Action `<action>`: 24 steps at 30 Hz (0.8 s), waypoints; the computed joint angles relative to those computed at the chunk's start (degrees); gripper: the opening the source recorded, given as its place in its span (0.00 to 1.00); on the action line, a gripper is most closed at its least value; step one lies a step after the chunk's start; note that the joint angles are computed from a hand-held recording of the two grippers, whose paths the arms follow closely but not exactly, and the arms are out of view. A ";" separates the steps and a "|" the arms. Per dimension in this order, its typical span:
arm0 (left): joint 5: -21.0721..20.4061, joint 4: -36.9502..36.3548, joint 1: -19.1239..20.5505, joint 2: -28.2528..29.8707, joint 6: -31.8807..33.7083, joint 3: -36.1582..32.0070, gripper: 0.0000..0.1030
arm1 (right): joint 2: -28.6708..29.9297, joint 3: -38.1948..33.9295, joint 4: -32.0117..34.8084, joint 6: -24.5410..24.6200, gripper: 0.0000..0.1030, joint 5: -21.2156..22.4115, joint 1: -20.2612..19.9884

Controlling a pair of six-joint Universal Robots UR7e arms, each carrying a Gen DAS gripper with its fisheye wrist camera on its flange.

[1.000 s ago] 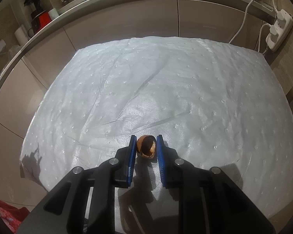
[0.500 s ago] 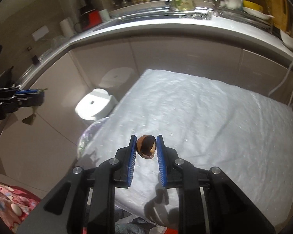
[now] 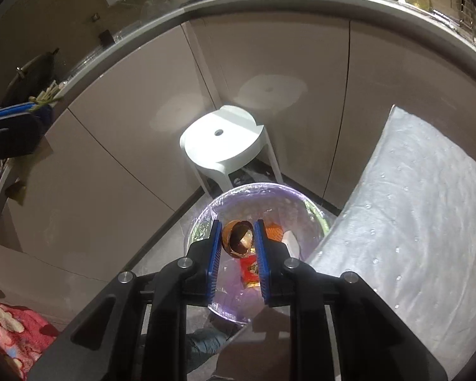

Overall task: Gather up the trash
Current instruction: 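Drop the nut shell into the bin with the right gripper while the left gripper carries the leaf over, then release the green leaf into the bin with the left gripper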

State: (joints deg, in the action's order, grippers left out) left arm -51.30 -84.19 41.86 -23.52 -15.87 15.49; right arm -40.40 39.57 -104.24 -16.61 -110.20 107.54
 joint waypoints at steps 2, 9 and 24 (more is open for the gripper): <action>-0.27 -1.08 0.51 -1.64 0.37 2.67 0.18 | 1.37 -0.25 0.75 1.33 0.21 -1.20 0.07; -1.53 -3.40 2.05 -5.44 2.29 8.14 0.18 | 4.64 -1.23 2.87 4.67 0.21 -4.19 0.26; -2.72 -5.28 3.63 -8.17 5.51 12.75 0.18 | 11.82 -10.23 8.57 12.16 0.59 -9.93 -0.74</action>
